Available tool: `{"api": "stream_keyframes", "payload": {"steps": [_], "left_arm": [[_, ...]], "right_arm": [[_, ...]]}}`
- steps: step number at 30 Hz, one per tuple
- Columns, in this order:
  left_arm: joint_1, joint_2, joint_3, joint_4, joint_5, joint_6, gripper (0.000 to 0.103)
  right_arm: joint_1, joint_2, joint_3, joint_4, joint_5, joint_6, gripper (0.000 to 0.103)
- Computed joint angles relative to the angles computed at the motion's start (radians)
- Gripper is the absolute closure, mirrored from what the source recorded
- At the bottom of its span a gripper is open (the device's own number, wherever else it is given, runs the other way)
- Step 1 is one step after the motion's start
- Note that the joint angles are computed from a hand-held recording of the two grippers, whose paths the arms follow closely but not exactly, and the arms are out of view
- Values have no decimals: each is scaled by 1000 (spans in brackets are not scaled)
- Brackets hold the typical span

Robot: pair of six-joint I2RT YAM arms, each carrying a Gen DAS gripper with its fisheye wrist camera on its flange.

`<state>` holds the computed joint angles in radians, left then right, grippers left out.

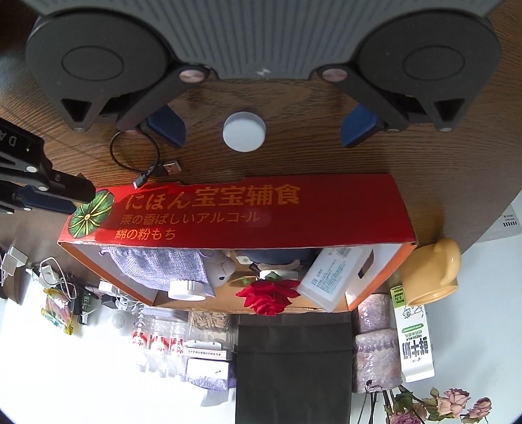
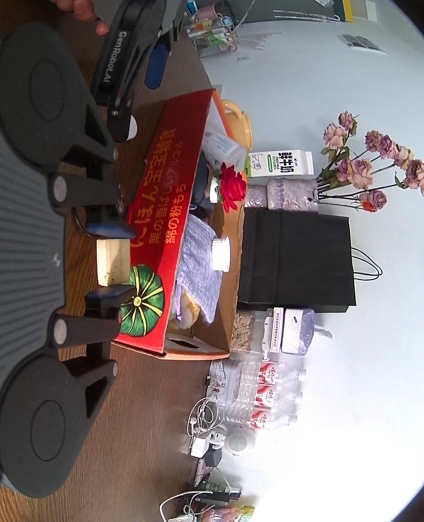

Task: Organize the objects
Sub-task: 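Grasp the small white cap with the left tool while the right tool holds the block, then carry the block and the cap over the box with both tools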

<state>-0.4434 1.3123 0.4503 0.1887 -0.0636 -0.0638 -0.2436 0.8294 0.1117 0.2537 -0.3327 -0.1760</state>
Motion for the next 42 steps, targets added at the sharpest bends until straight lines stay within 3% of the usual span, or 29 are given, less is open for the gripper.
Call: {"api": "stream_keyframes", "payload": {"steps": [10, 12, 15, 17, 29, 34, 42], "left_arm": [[-22, 30, 9, 13, -34, -30, 0], [-24, 27, 7, 12, -30, -29, 8], [-29, 30, 8, 11, -41, -28, 36], [-24, 15, -5, 25, -22, -22, 74], [-13, -17, -36, 62, 6, -36, 74], [-21, -88, -80, 102, -26, -50, 74], [4, -190, -56, 78, 5, -42, 74]], "right_arm": [[9, -17, -4, -10, 5, -9, 73], [10, -18, -4, -10, 7, -8, 73], [12, -18, -5, -10, 10, -9, 73], [14, -16, -5, -8, 11, -8, 73], [36, -40, -24, 10, 39, -5, 73], [61, -96, -50, 23, 76, 15, 73], [151, -131, -19, 20, 136, 55, 73]]}}
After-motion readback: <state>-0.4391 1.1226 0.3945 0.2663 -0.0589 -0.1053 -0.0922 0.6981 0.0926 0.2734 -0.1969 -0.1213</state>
